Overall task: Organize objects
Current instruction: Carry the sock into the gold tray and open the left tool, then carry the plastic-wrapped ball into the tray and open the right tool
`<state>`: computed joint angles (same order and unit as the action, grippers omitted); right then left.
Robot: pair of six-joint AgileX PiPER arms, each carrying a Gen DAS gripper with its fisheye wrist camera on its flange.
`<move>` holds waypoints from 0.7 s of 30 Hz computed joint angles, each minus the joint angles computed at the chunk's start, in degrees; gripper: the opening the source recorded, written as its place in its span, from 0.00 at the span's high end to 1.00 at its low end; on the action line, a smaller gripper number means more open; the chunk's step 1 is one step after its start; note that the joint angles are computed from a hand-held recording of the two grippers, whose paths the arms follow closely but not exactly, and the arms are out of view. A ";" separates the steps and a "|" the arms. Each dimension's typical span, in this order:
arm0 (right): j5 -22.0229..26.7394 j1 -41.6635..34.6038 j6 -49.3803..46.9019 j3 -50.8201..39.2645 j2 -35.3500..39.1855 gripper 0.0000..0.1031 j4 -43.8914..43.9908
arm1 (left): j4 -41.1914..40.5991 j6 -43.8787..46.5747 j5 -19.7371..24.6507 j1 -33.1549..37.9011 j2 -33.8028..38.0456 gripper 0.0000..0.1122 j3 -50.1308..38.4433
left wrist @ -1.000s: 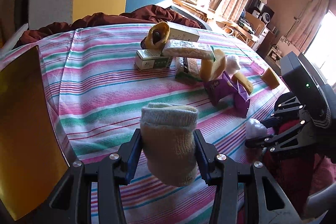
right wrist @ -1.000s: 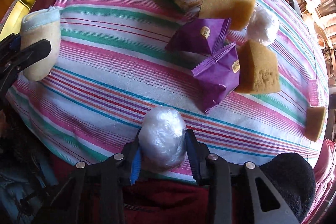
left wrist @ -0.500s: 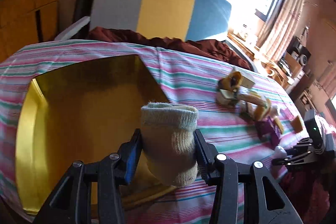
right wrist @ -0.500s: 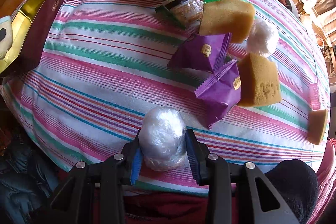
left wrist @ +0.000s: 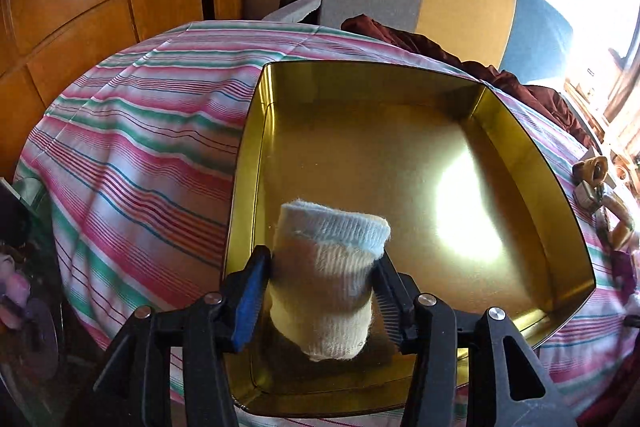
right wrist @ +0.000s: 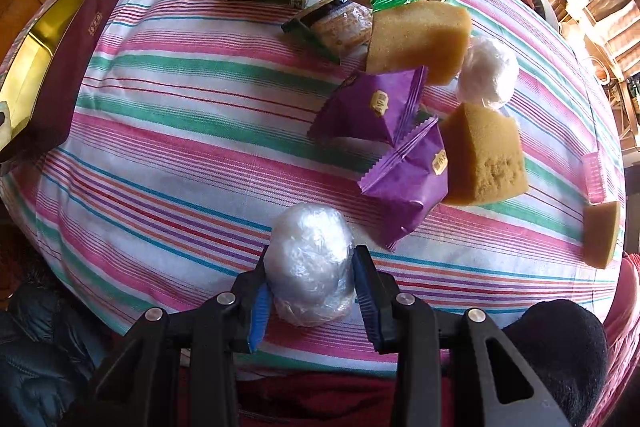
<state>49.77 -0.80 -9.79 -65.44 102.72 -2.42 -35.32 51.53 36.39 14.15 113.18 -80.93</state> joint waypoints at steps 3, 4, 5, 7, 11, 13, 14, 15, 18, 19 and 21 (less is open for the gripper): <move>-0.54 0.66 2.00 0.38 -0.01 0.64 -1.40 | -2.44 3.09 -2.33 0.00 -1.90 0.48 2.45; -0.62 0.84 2.68 0.45 0.05 0.64 -1.76 | -4.01 4.73 -3.04 0.23 -2.66 0.47 3.42; -0.74 0.98 3.27 0.53 0.08 0.64 -2.08 | -5.65 6.21 -3.06 0.63 -3.22 0.47 4.01; -1.05 1.33 4.64 0.69 0.04 0.64 -2.66 | -7.00 7.13 -3.15 1.08 -3.71 0.47 4.03; -2.08 3.01 6.39 0.61 0.07 0.64 -2.35 | -8.18 5.98 -1.71 2.35 -4.26 0.44 2.81; -2.81 4.36 7.22 0.26 0.36 0.64 -1.68 | -8.56 5.92 -1.78 2.74 -4.70 0.44 2.62; -3.27 5.15 7.36 0.02 0.43 0.64 -1.08 | -8.93 6.07 -1.52 2.98 -5.00 0.42 2.62; -3.83 6.04 7.25 -0.25 0.42 0.64 -0.10 | -9.46 6.32 -1.30 3.29 -5.35 0.39 2.76; -5.10 9.39 6.92 -2.10 0.57 0.64 2.93 | -9.92 6.10 -1.15 3.94 -6.21 0.35 3.11; -5.48 10.63 6.38 -3.05 0.71 0.64 4.47 | -9.85 5.78 -0.75 4.09 -6.44 0.35 3.13; -6.51 13.39 5.20 -5.31 1.12 0.64 7.70 | -10.01 5.59 -0.17 4.28 -6.79 0.35 3.26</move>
<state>43.26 12.60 -4.59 -70.75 103.84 5.27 -45.33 57.12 36.22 18.43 106.39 -77.67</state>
